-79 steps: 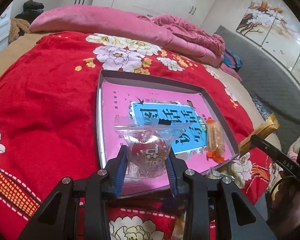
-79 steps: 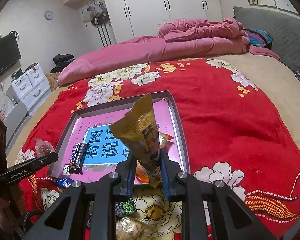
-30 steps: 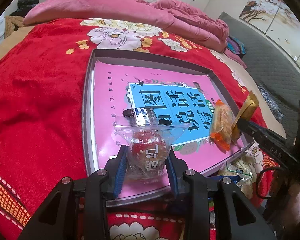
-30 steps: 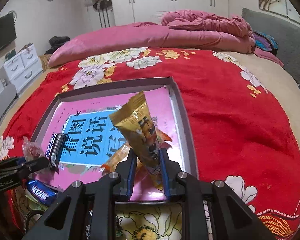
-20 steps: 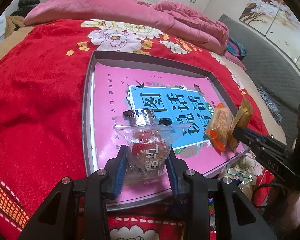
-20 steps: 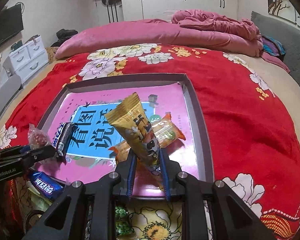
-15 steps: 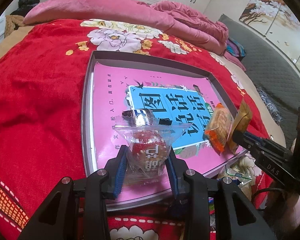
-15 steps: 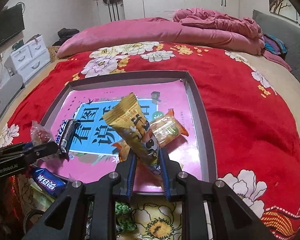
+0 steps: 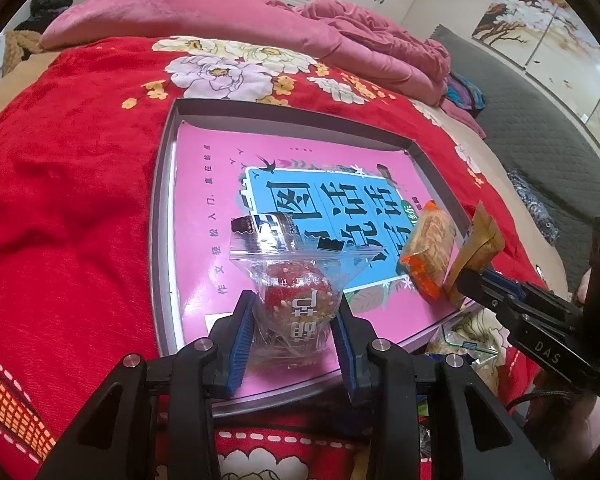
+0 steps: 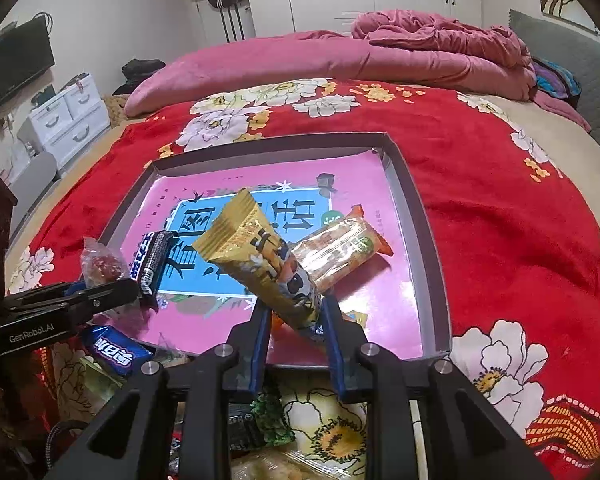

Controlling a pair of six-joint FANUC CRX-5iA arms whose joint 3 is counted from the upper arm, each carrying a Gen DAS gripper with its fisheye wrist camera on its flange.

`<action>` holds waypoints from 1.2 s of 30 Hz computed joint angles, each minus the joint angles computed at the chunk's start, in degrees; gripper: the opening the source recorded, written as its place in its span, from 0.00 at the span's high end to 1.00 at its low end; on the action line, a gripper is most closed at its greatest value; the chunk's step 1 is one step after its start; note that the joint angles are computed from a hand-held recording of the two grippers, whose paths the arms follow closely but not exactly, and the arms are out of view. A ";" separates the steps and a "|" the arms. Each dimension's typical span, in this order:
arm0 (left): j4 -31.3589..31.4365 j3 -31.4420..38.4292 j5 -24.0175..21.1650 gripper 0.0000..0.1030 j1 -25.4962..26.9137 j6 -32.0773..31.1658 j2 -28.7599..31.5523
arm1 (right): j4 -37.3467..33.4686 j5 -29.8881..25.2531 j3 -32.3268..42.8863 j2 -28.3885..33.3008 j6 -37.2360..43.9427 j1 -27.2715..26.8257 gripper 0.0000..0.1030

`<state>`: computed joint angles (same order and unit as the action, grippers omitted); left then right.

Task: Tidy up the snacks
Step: 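Lower the red candy bag and yellow snack bag into the tray with both tools, then open both tools to release the two bags onto the tray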

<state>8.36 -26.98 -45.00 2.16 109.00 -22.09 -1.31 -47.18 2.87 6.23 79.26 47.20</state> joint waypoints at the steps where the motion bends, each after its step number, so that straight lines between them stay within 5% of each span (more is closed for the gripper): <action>1: -0.02 0.03 -0.02 0.63 -0.04 0.06 0.02 | -0.04 -0.04 -0.01 -0.01 0.06 -0.01 0.74; 20: 2.49 -1.10 0.26 0.62 1.08 -1.35 -0.37 | 1.03 -0.52 0.00 0.04 -0.26 1.19 0.57; 36: 4.34 -1.79 0.19 0.52 1.91 -1.81 -1.03 | -2.66 -1.96 1.11 -0.51 1.61 0.58 0.55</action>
